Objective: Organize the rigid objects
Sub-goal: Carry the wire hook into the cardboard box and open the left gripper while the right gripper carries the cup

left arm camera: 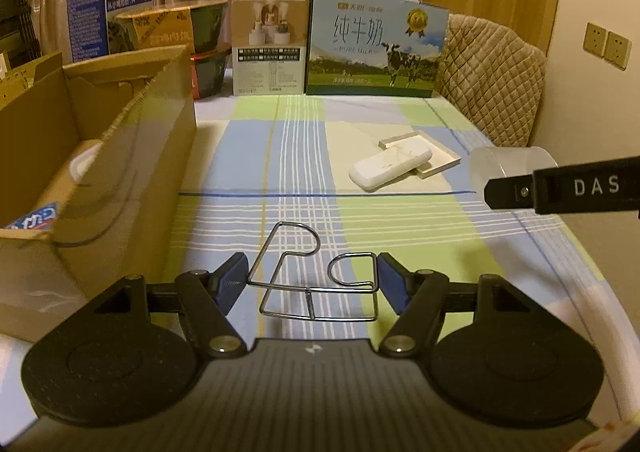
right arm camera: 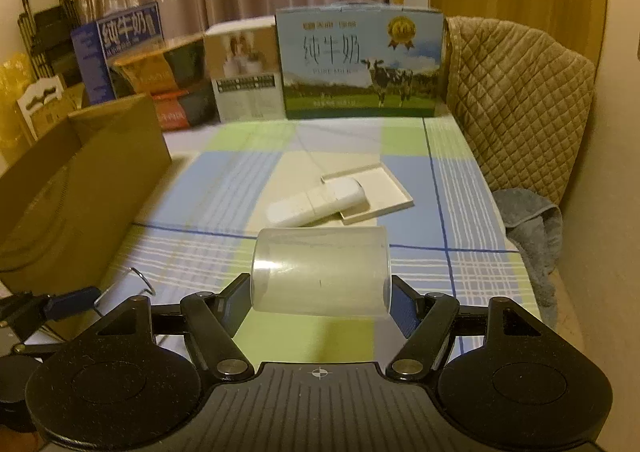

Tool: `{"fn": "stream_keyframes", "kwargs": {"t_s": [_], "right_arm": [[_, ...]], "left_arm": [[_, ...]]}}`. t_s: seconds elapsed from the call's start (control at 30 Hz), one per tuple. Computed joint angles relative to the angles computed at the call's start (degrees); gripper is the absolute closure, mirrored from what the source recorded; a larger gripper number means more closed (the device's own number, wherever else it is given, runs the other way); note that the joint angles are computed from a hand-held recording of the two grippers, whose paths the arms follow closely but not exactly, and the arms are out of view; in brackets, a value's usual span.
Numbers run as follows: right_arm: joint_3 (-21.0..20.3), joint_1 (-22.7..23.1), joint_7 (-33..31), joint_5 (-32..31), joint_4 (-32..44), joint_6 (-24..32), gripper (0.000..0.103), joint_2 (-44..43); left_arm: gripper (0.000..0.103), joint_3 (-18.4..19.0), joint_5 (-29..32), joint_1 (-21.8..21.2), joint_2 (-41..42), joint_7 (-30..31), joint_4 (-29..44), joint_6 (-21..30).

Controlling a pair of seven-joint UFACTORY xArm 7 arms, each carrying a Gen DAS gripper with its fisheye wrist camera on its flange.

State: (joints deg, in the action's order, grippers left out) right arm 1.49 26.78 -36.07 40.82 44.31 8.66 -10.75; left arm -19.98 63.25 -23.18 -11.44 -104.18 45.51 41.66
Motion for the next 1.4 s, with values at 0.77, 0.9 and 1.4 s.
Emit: {"fn": "stream_keyframes", "kwargs": {"t_s": [0.77,0.9,1.4], "right_arm": [[-0.68,4.95,19.55,-15.7,-5.53,4.8,0.035,-19.95],[-0.11,7.06,20.81,-16.57,-4.76,5.07,0.035,-20.31],[2.23,15.72,19.61,-14.19,2.96,3.14,0.035,-9.99]], "left_arm": [[0.037,-7.23,-16.78,4.24,-23.67,18.87,-2.18,8.53],[0.037,-7.82,-20.27,5.53,-28.31,22.42,-3.43,9.97],[0.037,-3.68,-29.82,10.69,-46.62,39.76,-12.8,11.03]]}}
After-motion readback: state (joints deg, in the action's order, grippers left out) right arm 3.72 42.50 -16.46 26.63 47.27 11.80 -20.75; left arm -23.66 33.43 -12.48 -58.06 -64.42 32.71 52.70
